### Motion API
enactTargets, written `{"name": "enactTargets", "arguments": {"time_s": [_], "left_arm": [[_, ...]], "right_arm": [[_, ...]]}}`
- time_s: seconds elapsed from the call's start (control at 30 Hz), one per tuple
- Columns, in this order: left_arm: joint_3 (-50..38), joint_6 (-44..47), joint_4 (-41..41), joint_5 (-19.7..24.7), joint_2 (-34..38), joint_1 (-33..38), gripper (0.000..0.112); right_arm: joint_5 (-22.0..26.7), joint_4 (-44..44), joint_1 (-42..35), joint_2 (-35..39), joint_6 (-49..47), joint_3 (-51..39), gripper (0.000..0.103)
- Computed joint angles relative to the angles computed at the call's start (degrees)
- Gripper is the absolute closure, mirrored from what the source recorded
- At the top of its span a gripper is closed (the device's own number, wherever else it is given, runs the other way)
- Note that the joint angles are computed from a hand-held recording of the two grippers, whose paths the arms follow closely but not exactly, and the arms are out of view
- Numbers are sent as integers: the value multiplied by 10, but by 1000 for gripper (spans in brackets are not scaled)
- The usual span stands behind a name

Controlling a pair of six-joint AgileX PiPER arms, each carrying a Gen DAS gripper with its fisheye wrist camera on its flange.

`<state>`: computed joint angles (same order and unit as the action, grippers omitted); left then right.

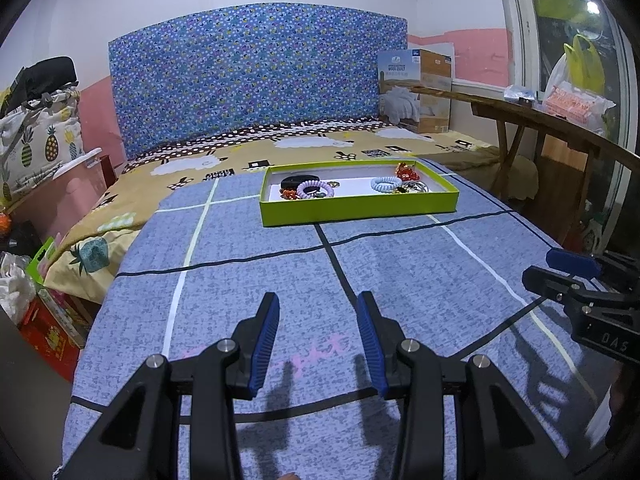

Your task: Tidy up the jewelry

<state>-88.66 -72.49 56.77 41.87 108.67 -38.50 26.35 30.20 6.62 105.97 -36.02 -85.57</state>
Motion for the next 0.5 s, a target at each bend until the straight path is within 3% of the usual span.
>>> {"name": "enactTargets", "arguments": {"time_s": [0.5], "left_arm": [[-6, 4, 2, 13, 7, -6, 70]], "right_arm": [[0, -1, -1, 1, 0, -2, 52]]}}
